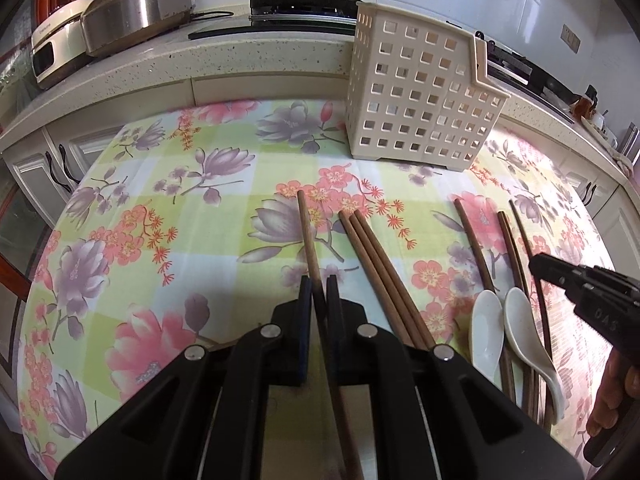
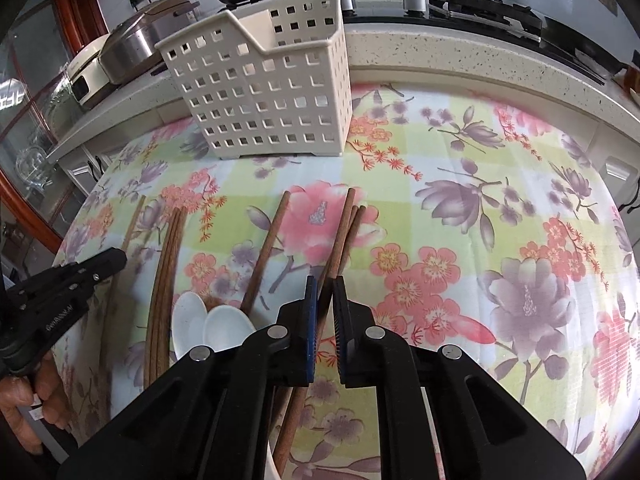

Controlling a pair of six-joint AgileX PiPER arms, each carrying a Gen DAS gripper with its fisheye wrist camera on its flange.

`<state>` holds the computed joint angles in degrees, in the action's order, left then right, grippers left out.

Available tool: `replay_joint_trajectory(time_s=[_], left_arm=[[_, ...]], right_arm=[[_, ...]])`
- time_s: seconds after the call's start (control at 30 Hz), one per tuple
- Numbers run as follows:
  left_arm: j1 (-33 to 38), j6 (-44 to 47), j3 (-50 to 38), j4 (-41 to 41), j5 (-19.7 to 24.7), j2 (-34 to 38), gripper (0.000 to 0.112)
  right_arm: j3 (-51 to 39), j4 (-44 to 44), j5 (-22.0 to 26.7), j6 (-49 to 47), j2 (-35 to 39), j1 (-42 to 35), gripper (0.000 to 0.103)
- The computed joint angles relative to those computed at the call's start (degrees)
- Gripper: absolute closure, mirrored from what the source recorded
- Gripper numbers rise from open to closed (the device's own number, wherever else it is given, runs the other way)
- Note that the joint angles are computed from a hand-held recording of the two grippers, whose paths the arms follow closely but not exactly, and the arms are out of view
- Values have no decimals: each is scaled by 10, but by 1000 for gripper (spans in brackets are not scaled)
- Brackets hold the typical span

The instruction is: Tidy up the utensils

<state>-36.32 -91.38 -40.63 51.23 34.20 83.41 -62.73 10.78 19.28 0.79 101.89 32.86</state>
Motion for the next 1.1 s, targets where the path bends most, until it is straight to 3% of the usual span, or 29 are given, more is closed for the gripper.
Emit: replay_joint_trajectory(time_s=[0.3, 0.67, 1.0, 1.1], left_arm=[[-18, -25, 8, 22, 26, -40, 105], [-87, -51, -3, 56, 117, -107, 105], [-164, -53, -31, 55, 212, -137, 106], [-166, -42, -34, 47, 213, -139, 106]], right_arm=[[26, -40, -11, 39, -54, 3, 93], [65, -179, -19, 172, -162, 21, 94], [84, -187, -19, 176, -199, 35, 94], [82, -166, -9, 165, -196, 30, 94]])
